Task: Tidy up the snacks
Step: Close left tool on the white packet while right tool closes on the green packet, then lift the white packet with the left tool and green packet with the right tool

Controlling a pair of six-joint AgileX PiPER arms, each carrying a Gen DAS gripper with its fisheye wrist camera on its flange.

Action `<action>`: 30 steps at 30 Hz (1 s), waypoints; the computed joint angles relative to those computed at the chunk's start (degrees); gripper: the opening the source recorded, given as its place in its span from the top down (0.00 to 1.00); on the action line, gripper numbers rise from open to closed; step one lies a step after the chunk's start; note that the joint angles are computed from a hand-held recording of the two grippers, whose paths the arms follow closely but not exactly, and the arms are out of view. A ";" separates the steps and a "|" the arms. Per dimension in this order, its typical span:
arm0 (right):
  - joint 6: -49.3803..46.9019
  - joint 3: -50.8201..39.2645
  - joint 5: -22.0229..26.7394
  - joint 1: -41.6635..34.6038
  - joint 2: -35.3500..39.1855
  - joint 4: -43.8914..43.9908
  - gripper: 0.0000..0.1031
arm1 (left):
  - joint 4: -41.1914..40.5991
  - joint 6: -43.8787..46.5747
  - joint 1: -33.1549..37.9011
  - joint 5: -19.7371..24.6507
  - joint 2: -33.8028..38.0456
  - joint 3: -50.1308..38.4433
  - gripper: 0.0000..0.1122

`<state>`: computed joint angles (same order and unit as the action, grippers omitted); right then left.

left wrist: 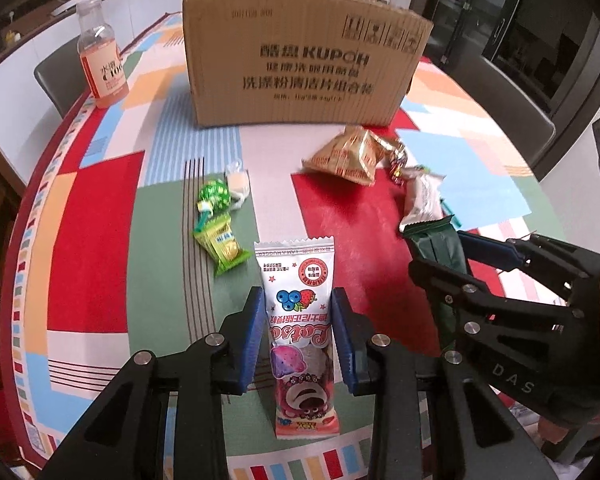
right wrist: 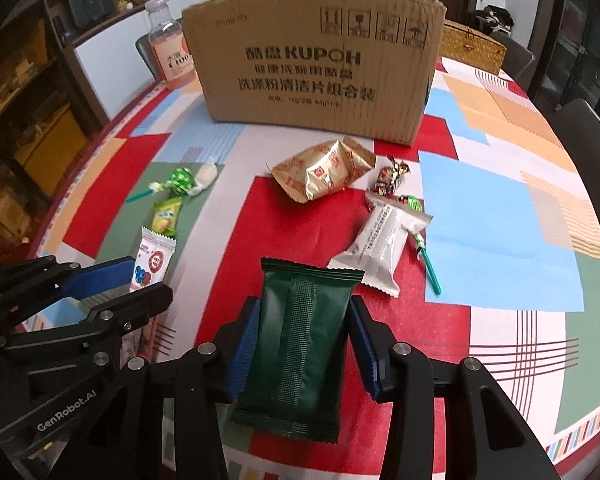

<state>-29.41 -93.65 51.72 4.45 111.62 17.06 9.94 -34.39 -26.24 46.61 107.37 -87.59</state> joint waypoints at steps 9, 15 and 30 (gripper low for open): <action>-1.20 -2.05 1.33 -1.25 -1.38 3.12 0.56 | 2.41 -1.38 -0.20 -0.15 -2.44 -1.42 0.71; -1.45 -4.52 1.55 -1.69 -1.41 4.45 0.56 | 4.37 -2.45 -0.27 -0.47 -3.32 -2.17 0.92; -1.06 -6.90 3.59 -1.37 1.09 4.97 0.56 | -0.53 4.00 1.63 -0.61 0.27 -3.30 0.77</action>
<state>-30.47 -100.55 55.31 3.07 112.71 22.02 9.41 -30.38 -24.61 45.99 107.63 -90.89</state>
